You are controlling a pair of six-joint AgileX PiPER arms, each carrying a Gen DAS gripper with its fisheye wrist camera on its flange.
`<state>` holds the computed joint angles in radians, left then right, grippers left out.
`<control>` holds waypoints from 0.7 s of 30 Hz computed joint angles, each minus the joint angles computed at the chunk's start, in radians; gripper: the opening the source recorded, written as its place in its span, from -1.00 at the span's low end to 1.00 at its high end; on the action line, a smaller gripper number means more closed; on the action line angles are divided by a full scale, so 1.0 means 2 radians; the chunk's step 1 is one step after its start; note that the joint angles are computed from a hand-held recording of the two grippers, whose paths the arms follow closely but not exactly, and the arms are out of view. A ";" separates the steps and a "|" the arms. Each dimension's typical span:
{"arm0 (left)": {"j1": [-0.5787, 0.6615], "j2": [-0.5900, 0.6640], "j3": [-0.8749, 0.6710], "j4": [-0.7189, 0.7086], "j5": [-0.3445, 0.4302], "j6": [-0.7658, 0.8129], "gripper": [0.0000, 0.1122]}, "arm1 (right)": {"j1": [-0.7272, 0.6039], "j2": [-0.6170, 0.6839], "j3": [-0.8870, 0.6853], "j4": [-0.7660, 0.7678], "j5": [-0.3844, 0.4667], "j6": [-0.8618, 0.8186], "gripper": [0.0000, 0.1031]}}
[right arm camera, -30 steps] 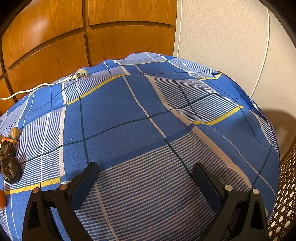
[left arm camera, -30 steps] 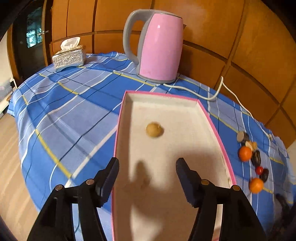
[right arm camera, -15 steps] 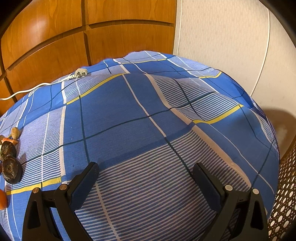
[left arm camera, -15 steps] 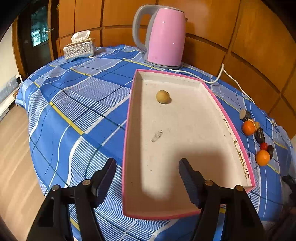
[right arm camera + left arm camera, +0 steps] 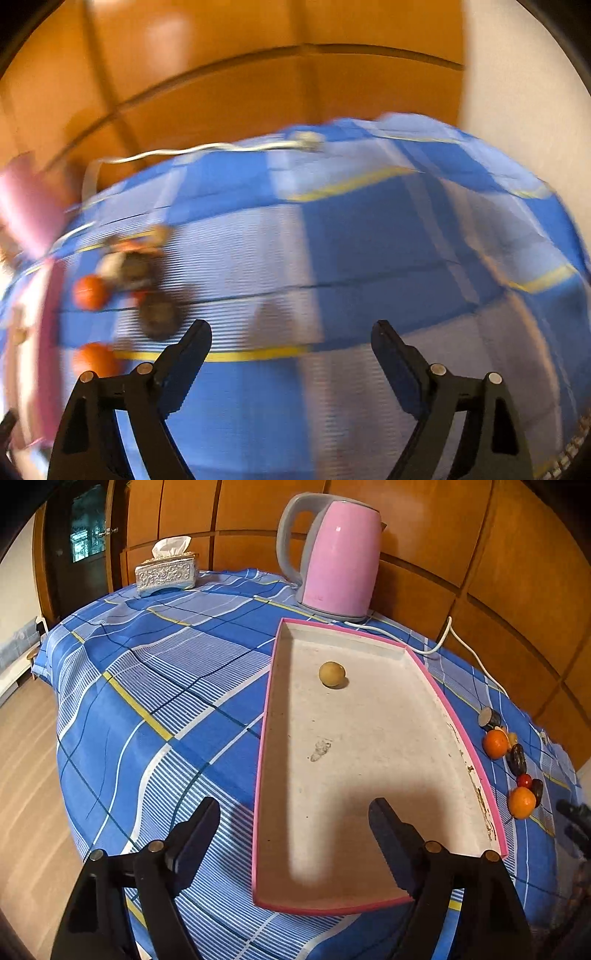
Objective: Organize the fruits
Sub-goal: 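Reach the right tool to the dark brown fruit and grasp it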
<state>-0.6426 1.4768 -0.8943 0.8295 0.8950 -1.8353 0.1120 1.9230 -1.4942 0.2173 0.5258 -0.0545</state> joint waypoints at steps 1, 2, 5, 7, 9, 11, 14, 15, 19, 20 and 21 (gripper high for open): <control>-0.001 0.000 0.000 0.001 0.001 -0.001 0.50 | 0.004 0.004 -0.010 0.031 0.011 -0.033 0.74; -0.001 -0.001 0.000 0.000 0.001 -0.001 0.50 | 0.007 0.009 -0.020 0.056 0.023 -0.059 0.69; -0.003 -0.001 0.000 0.000 0.003 -0.002 0.51 | 0.018 0.030 -0.056 0.083 0.059 -0.085 0.54; -0.002 -0.002 0.001 -0.001 0.003 -0.002 0.51 | 0.022 0.046 -0.083 0.095 0.082 -0.096 0.51; -0.003 -0.004 0.002 -0.001 0.003 -0.002 0.51 | 0.026 0.070 -0.121 0.097 0.111 -0.099 0.51; -0.006 -0.004 0.001 0.001 0.008 -0.003 0.51 | 0.036 0.094 -0.157 0.082 0.135 -0.088 0.41; -0.004 -0.005 0.002 -0.003 0.012 -0.004 0.51 | 0.043 0.116 -0.182 0.065 0.151 -0.073 0.08; -0.002 -0.005 0.001 -0.004 0.013 -0.004 0.51 | 0.044 0.111 -0.170 0.058 0.136 -0.075 -0.10; 0.003 -0.004 0.000 -0.010 0.014 -0.007 0.51 | 0.042 0.102 -0.150 0.066 0.120 -0.096 -0.12; 0.003 -0.004 0.000 -0.011 0.015 -0.007 0.51 | 0.041 0.096 -0.137 0.073 0.111 -0.110 -0.12; 0.003 -0.004 0.001 -0.013 0.015 -0.008 0.51 | 0.039 0.096 -0.136 0.075 0.109 -0.117 -0.12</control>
